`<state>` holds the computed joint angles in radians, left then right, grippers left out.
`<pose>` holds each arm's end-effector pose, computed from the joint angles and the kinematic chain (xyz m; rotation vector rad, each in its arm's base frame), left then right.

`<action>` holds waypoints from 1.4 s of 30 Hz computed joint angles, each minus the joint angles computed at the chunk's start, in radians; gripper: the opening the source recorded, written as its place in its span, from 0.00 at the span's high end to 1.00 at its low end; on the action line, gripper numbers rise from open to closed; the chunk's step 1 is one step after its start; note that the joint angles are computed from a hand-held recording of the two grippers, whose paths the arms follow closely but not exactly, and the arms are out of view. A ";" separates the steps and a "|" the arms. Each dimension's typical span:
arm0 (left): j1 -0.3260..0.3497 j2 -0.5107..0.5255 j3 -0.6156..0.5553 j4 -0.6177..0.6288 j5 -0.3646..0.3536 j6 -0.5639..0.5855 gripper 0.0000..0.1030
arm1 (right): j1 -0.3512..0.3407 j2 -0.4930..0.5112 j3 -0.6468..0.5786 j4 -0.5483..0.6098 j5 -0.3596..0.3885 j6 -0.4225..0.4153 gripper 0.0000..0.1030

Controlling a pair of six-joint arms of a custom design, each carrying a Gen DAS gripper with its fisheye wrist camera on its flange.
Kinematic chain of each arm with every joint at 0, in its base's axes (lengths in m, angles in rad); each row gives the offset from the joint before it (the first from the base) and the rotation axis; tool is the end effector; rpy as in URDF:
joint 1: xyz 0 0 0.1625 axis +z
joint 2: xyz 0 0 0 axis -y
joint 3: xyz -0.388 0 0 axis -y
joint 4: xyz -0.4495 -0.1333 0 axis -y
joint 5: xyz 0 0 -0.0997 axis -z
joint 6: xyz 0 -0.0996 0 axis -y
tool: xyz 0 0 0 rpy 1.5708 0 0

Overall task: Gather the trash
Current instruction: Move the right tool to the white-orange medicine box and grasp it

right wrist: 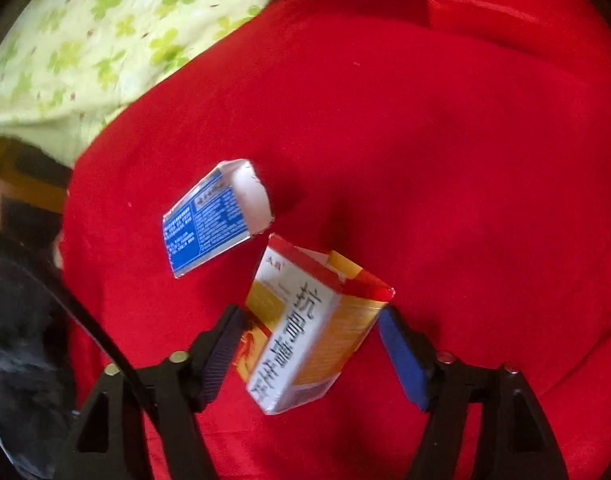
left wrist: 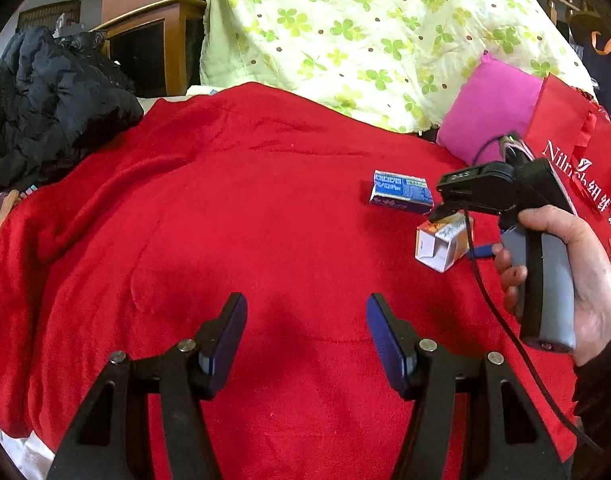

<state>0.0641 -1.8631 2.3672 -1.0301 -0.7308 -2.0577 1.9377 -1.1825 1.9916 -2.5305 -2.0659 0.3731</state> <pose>-0.2605 -0.2246 0.1973 -0.0499 2.0944 -1.1310 0.2843 -0.5001 0.1246 -0.0599 -2.7002 0.4367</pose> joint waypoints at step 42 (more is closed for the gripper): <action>0.059 -0.164 0.010 0.046 0.026 0.023 0.39 | 0.078 0.122 0.013 -0.166 -0.231 -0.155 0.24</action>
